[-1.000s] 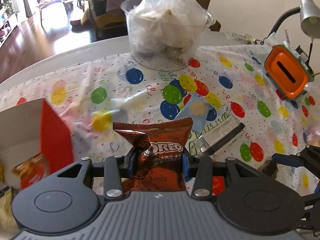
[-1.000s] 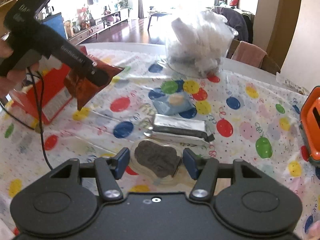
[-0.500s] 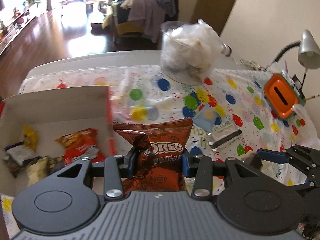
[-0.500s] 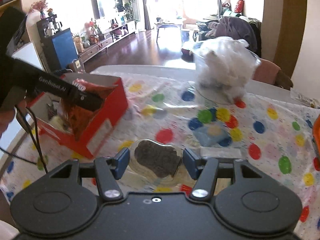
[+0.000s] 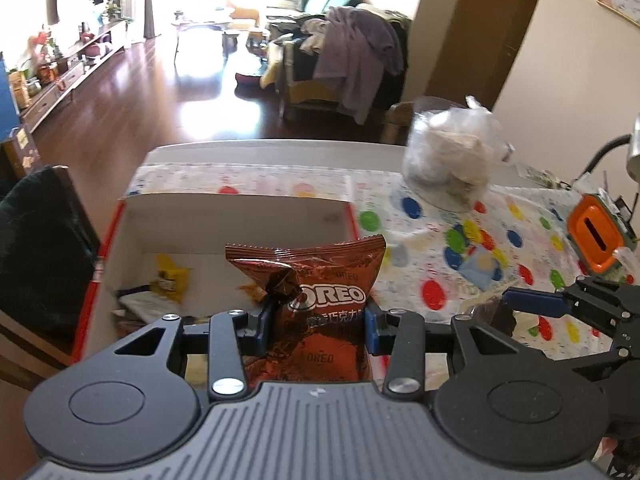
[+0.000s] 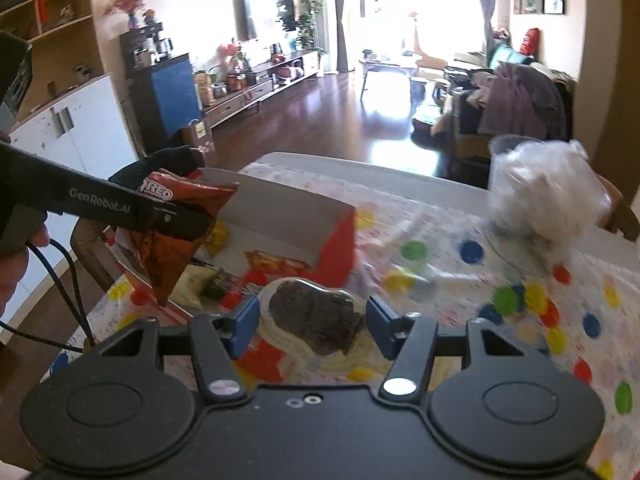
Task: Organize snacks
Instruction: 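Carry the brown Oreo bag over the open cardboard box with the left tool, then open the left tool to drop the Oreo bag into the box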
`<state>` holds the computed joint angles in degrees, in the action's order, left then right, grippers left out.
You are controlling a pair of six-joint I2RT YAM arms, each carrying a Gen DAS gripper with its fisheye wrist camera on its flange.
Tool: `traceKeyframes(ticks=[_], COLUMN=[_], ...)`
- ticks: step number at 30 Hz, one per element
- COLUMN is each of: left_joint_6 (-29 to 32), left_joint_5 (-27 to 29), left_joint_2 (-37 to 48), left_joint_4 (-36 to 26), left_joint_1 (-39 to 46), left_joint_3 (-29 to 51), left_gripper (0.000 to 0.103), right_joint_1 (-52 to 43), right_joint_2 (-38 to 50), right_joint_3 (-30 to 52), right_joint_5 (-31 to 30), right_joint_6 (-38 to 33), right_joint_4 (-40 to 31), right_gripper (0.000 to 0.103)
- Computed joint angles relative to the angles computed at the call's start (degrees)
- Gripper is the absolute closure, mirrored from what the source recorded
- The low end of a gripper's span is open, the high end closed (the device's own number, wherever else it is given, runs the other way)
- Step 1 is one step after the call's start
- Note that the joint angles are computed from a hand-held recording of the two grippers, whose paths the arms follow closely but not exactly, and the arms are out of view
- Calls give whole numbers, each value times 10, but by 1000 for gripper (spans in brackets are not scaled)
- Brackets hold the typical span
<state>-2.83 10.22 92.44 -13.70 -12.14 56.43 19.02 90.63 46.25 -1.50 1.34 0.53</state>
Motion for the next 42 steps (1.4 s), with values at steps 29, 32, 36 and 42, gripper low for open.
traceKeyframes(ticks=[29, 32, 36, 42], left_joint_6=[205, 218, 227, 242], left_joint_5=[-33, -43, -51, -62], left_joint_2=[254, 281, 316, 345], left_joint_4=[-53, -66, -88, -124], left_joint_1=[129, 119, 112, 100], left_joint_3=[211, 237, 272, 307], left_gripper=[61, 61, 61, 61], right_joint_1=[106, 106, 103, 98], right_joint_2=[449, 476, 494, 513], right_joint_3=[522, 554, 571, 596], right_joint_5=[89, 84, 80, 70], right_joint_6=[-30, -40, -43, -43], right_joint_4=[-200, -217, -226, -246], right_gripper=[45, 45, 45, 45])
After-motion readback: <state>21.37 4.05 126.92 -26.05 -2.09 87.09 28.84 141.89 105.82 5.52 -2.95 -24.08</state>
